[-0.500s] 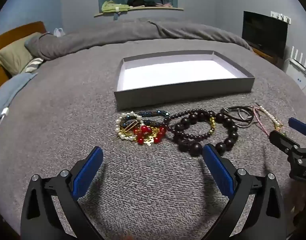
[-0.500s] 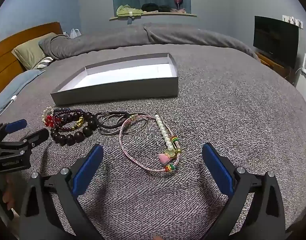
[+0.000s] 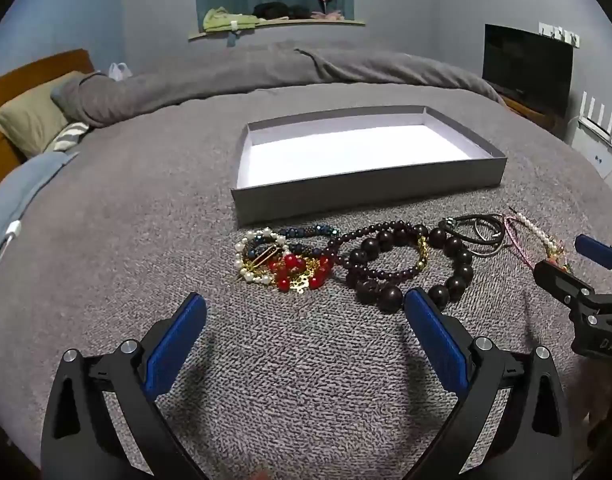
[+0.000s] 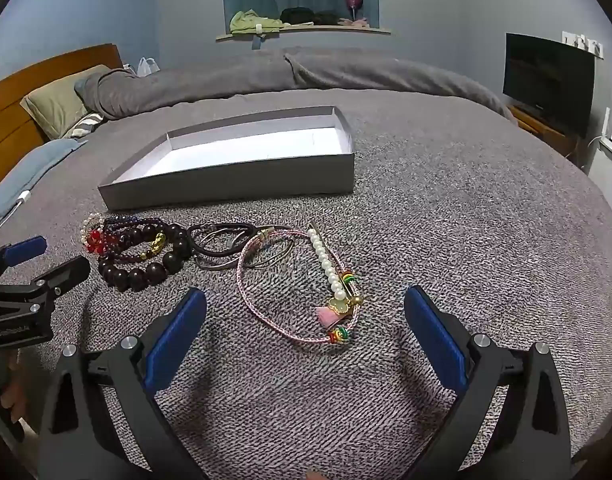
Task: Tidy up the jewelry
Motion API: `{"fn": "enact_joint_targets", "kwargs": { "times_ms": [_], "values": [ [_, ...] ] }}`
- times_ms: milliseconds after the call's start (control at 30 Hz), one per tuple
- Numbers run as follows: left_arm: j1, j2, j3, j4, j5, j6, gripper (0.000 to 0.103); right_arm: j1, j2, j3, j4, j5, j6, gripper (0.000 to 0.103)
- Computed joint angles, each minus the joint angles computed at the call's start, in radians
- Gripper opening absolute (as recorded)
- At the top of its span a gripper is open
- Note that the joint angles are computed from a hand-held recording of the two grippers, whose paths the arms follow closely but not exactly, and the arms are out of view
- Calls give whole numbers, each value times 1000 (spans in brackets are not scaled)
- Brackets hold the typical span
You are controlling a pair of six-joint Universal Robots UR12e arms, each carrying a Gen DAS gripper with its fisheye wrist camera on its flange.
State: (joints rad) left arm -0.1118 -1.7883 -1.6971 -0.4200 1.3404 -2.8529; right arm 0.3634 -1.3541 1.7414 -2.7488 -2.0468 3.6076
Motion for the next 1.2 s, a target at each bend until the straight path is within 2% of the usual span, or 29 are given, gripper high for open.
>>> {"fn": "enact_joint_targets", "kwargs": {
  "times_ms": [1200],
  "values": [
    [9, 3, -4, -2, -23, -3, 99, -1, -1, 2, -3, 1, -4, 98]
  ]
}}
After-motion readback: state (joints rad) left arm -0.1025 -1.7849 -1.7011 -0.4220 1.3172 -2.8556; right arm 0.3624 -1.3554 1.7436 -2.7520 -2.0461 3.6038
